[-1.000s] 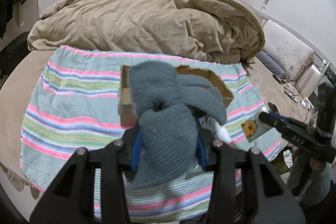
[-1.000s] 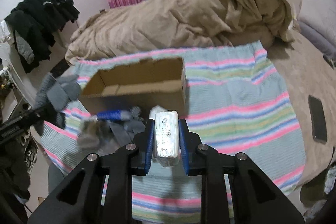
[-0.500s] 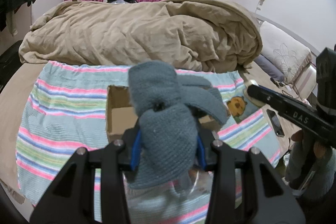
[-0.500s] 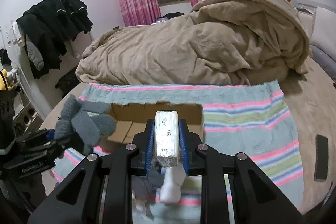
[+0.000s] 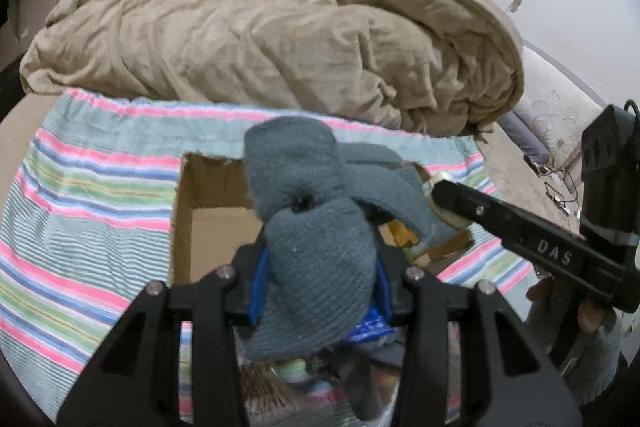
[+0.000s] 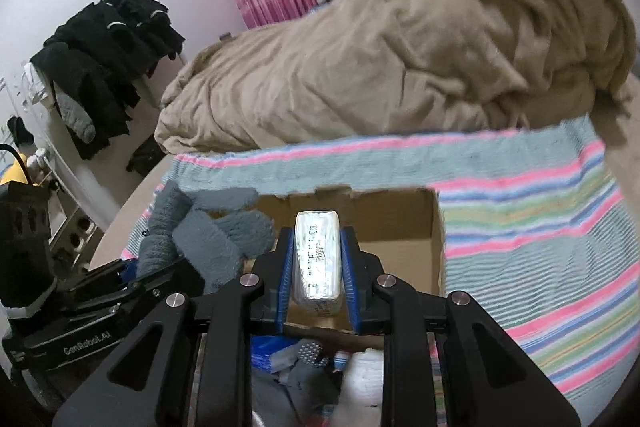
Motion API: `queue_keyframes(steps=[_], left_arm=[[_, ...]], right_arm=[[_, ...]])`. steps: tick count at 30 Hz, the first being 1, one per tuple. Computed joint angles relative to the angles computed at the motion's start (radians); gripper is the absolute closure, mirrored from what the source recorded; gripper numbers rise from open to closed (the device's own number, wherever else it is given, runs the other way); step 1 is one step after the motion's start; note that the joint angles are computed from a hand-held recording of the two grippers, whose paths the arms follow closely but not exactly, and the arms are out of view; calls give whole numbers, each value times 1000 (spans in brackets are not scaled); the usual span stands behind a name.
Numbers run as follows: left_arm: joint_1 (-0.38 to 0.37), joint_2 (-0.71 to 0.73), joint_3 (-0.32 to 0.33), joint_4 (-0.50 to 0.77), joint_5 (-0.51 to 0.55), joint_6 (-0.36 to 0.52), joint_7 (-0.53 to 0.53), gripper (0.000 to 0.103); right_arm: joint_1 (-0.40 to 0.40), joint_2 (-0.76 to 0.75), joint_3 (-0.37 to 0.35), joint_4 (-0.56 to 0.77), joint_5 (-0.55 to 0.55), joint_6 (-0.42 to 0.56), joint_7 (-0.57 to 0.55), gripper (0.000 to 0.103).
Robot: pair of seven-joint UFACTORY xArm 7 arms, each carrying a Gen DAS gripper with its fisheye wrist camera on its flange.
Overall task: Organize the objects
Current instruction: 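Lower the glove into the box with the left tool while the right tool drops the tissue pack in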
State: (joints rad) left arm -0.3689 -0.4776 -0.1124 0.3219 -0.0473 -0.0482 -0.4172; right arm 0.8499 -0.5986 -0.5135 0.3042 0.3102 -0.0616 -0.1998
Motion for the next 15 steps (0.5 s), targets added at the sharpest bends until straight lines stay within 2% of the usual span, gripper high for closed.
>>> queue_keyframes(steps=[3, 6, 9, 11, 13, 15], left_arm=[[-28, 66, 31, 19, -1, -19, 17, 60], [-53, 125, 48, 43, -8, -33, 26, 60], [-66, 161, 54, 58, -16, -42, 26, 59], [-78, 180, 60, 66, -21, -43, 26, 59], [-71, 194, 47, 73, -20, -42, 25, 59], [-86, 202, 58, 80, -22, -37, 32, 59]], right_arm=[[110, 13, -126, 7, 16, -11, -28, 79], [135, 47, -159, 11, 19, -18, -36, 79], [120, 92, -148, 11, 15, -28, -26, 78], [63, 123, -91, 5, 10, -39, -2, 77], [-30, 149, 0, -5, -10, -59, 33, 68], [-90, 144, 48, -19, -34, -79, 58, 52]])
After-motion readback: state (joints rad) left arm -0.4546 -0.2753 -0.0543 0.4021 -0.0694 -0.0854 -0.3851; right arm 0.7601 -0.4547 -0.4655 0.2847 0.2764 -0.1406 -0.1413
